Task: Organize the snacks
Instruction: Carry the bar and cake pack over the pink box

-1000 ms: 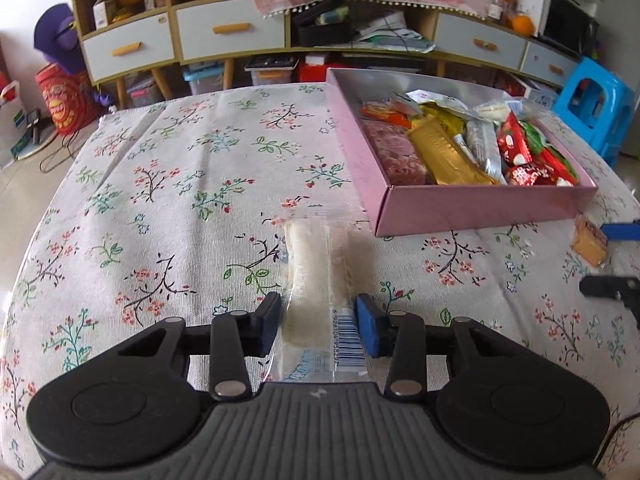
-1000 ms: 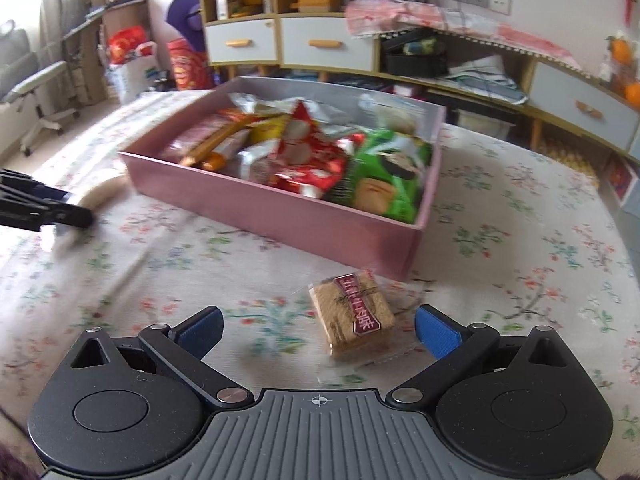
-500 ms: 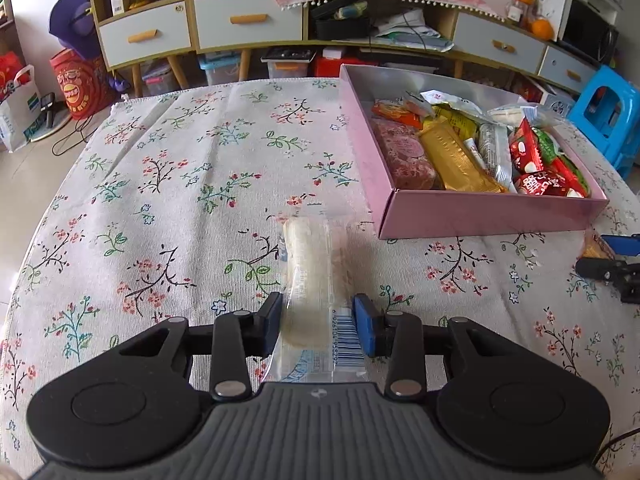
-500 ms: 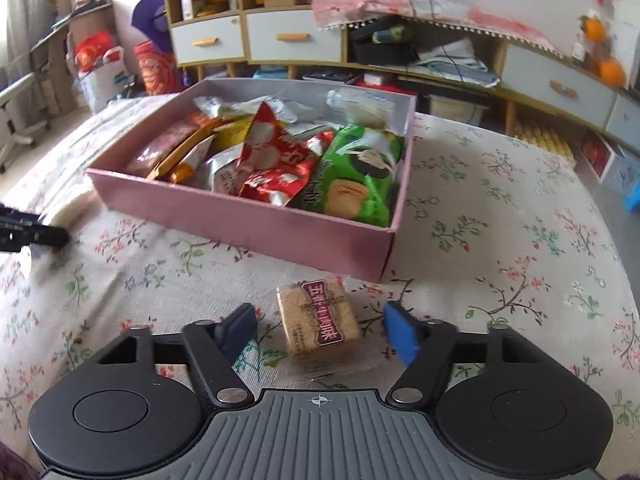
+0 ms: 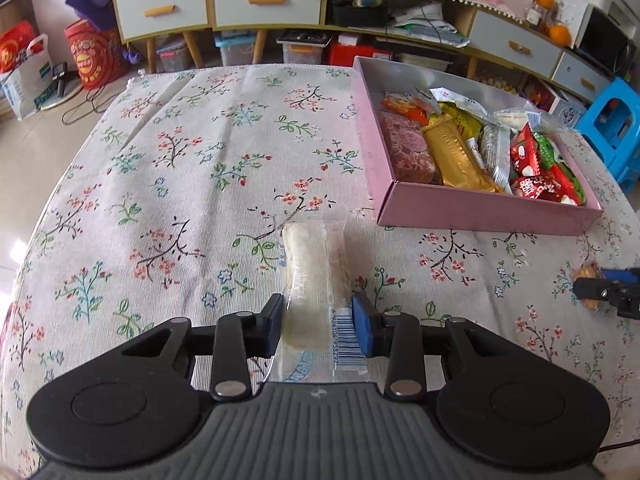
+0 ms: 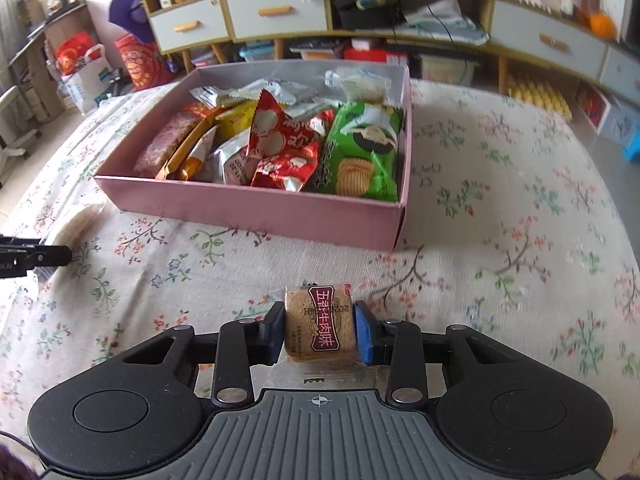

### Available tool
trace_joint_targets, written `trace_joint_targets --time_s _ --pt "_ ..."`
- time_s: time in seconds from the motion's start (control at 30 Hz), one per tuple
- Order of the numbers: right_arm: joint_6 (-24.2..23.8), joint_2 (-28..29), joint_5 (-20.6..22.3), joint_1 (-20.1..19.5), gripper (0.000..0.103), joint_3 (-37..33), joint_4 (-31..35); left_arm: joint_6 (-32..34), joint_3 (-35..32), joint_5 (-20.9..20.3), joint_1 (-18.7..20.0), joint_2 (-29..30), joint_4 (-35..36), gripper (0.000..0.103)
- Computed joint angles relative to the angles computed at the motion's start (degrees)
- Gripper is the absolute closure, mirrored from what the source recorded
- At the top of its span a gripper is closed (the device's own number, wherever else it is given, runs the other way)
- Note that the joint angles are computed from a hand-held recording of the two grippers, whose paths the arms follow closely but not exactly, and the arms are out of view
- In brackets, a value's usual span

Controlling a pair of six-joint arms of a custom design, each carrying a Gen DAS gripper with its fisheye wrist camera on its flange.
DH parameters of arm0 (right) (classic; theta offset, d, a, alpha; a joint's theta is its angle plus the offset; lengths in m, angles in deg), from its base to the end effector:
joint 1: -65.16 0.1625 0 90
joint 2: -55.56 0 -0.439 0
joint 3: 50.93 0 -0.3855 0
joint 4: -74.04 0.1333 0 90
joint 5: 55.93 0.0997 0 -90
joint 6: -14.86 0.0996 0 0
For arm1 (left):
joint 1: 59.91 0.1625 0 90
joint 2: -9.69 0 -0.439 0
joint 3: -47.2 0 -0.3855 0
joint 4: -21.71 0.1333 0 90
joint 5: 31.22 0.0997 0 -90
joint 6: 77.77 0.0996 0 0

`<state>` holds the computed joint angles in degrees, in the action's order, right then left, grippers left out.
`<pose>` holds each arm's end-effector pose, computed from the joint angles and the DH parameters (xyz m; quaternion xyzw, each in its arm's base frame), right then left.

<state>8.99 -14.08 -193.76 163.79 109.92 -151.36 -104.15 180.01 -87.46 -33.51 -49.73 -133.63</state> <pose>0.0982 -0.2508 0.2102 -0.0444 -0.8595 0.3528 0.3672 -0.2929 -0.3560 0.0751 0.3239 0.8981 -0.1573 0.2523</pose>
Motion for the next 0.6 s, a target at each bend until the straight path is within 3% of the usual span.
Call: trace_joint_targets --time_s 0.13,0.23,0.6 --pt "8.1 -5.2 0.9 1.3 0.069 -0.3 9.8 -1.7 0.0 -0.4 -0.4 -1.1 0.9 0.070" --pt "11.3 -7.4 1.8 2.7 0.069 -0.6 13.6 -2.4 0.0 -1.1 -0.6 -2.0 0.9 0.070" --pt "16.6 -7.8 1.9 7.7 0.069 -3.5 16.5 -4.6 0.6 -1.8 -1.4 -3.5 -3.3 0.070"
